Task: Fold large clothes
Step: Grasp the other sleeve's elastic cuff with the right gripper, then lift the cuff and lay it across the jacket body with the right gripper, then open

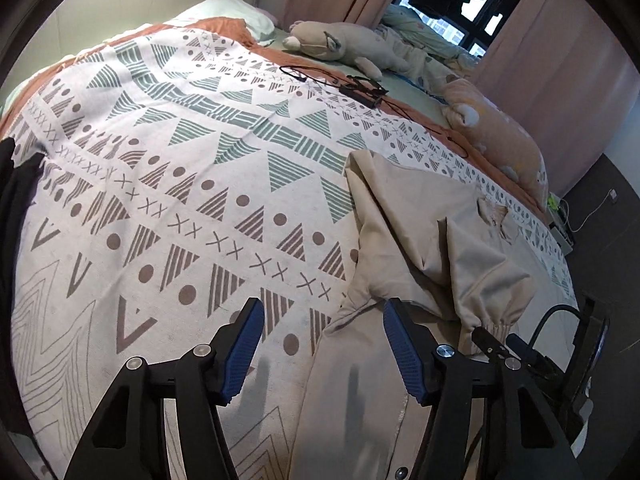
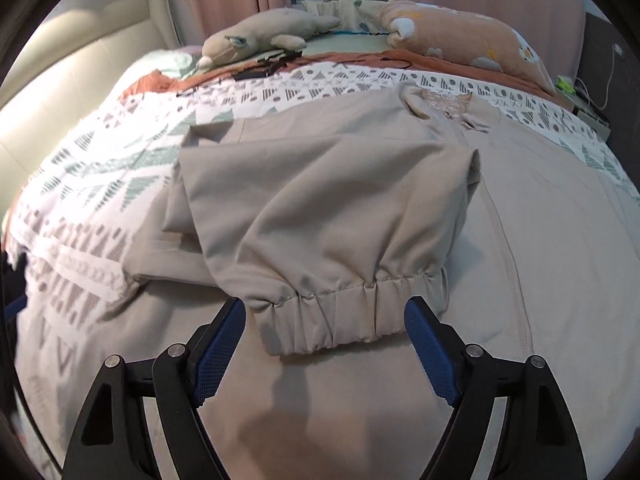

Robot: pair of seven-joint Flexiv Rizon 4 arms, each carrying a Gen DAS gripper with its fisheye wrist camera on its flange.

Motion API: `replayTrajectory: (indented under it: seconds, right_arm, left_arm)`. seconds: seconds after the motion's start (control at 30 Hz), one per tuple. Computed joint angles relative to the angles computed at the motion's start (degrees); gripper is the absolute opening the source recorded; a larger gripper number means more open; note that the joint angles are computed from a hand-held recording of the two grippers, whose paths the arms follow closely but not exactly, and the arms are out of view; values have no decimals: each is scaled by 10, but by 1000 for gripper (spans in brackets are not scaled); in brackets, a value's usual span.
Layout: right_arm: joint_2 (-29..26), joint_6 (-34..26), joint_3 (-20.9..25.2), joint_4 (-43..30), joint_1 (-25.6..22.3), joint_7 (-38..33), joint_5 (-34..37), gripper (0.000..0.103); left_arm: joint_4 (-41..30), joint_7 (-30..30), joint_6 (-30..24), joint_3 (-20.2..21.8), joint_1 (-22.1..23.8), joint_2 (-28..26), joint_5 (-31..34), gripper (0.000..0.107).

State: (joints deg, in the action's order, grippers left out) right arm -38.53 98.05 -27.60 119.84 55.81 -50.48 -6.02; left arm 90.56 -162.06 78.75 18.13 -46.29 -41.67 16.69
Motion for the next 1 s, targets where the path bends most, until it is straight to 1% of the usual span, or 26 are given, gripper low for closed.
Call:
replayTrajectory:
  seconds: [0.07,0.1,0.17,0.2,0.23,0.27,0.3,0.33,0.37,0.4,0.43,0.47,0.53,0.63,0.67,0.77,0.8,0.87,1.0]
  right_arm:
    - [-10,-19,-12,-7,11,1,-8,82]
    - [-16,-21,-18,-8,17,2,-13,82]
    - [-26,-26,-27,-11,24,0,-24,82]
    - [-30,-37,-31,-15,27,0,-31,81]
    - [-32,-42,-33,-16,29,-1,-38,78]
    - [-33,-39,-39,-14,32,1,-43,57]
    - [-29,-27,-35,-9,28,-2,-45,31]
    - [-21,-24,-31,-6,23,-3,-43,30]
    - [-14,-13,-33,1,24,-4,-38,26]
    - [-4,11,-28,11,18,-10,-32,22]
    - [9,31,-20,20,9,-23,-25,20]
    - [18,36,-21,25,10,-33,-18,19]
    - [45,50,-33,42,20,-56,-3,18]
    - [93,63,-38,62,20,-90,15,18]
    - [111,66,-51,70,30,-103,23,18]
    - [157,59,-75,81,47,-140,37,17]
    - [167,52,-75,77,44,-150,39,17]
    - [192,42,-102,81,60,-169,42,17]
    - [235,32,-137,94,74,-178,34,17]
  left_arm:
    - [-3,2,-10,1,-1,-1,1,63]
    - [-2,6,-6,-8,7,-1,0,63]
    - [10,15,23,-30,28,-1,-11,63]
    - [14,18,31,-33,31,-2,-19,63]
    - [17,19,34,-30,29,-2,-26,63]
    - [16,19,33,-23,24,-3,-30,63]
    - [15,19,29,-14,17,-3,-33,63]
    - [14,20,27,-9,13,-3,-35,63]
    - [15,22,30,-9,14,-3,-38,63]
    - [18,24,37,-12,17,-3,-42,63]
    - [21,26,45,-16,20,-4,-48,63]
    - [22,28,48,-18,21,-5,-54,63]
    - [20,34,45,-15,17,-8,-65,63]
    - [12,43,32,-7,9,-12,-69,63]
    - [11,45,34,-8,10,-13,-70,63]
    - [8,47,42,-6,7,-17,-75,63]
    - [5,47,39,-2,4,-18,-77,63]
    - [0,51,35,-2,3,-21,-78,63]
    - [-11,60,27,-3,1,-26,-79,63]
